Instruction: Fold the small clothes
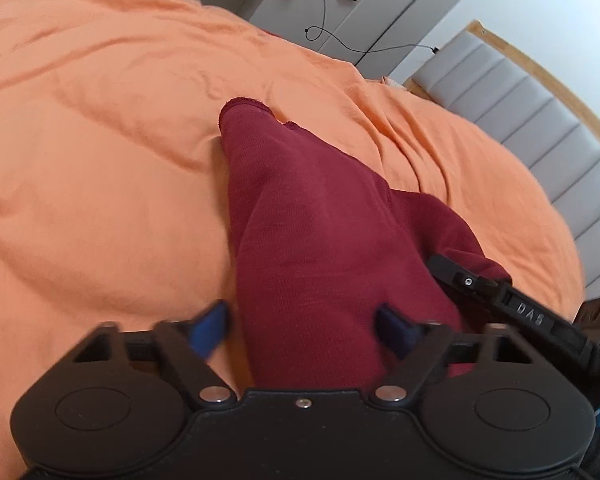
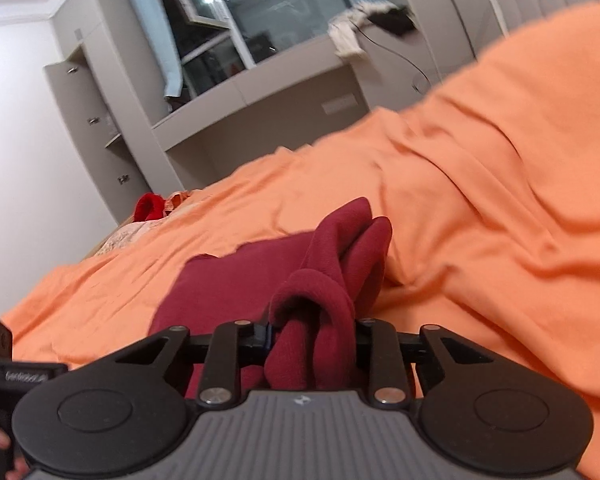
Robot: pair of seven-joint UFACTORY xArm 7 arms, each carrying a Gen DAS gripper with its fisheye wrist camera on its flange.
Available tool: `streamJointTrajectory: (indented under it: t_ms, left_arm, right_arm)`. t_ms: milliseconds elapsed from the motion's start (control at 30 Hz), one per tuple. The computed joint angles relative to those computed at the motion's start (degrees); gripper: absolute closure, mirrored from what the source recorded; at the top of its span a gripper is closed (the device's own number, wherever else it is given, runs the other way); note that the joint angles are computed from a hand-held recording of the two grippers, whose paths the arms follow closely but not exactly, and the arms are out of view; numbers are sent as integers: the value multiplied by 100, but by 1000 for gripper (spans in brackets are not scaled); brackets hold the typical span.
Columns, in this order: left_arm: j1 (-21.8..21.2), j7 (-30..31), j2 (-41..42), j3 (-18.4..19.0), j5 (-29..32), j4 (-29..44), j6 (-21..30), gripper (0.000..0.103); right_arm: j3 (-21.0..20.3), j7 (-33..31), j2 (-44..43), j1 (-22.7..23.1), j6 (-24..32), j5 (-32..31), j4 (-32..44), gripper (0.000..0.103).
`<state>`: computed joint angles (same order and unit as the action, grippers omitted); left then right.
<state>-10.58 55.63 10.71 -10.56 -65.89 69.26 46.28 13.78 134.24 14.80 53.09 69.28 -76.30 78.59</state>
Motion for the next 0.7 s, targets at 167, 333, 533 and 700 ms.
streamJointTrajectory:
  t_ms: [167, 333, 533, 700]
  left_arm:
    - [11, -134, -56, 10, -47, 2, -22, 66]
    - [-79, 514, -364, -7, -381, -172, -568, 75]
    - [-252, 2066, -673, 75, -1446, -380, -1755, 76]
    - [-182, 3846, -713, 268, -2996, -286, -2177, 76]
  right_arm:
    - [-93, -1101, 520, 341, 646, -164, 839, 75]
    - [-381, -1836, 872, 558, 637, -394, 1486, 77]
    - [-927, -2486, 1756, 717, 150, -753, 2815, 78]
    - [-1344, -2507, 2533, 671, -556, -770, 3931, 77]
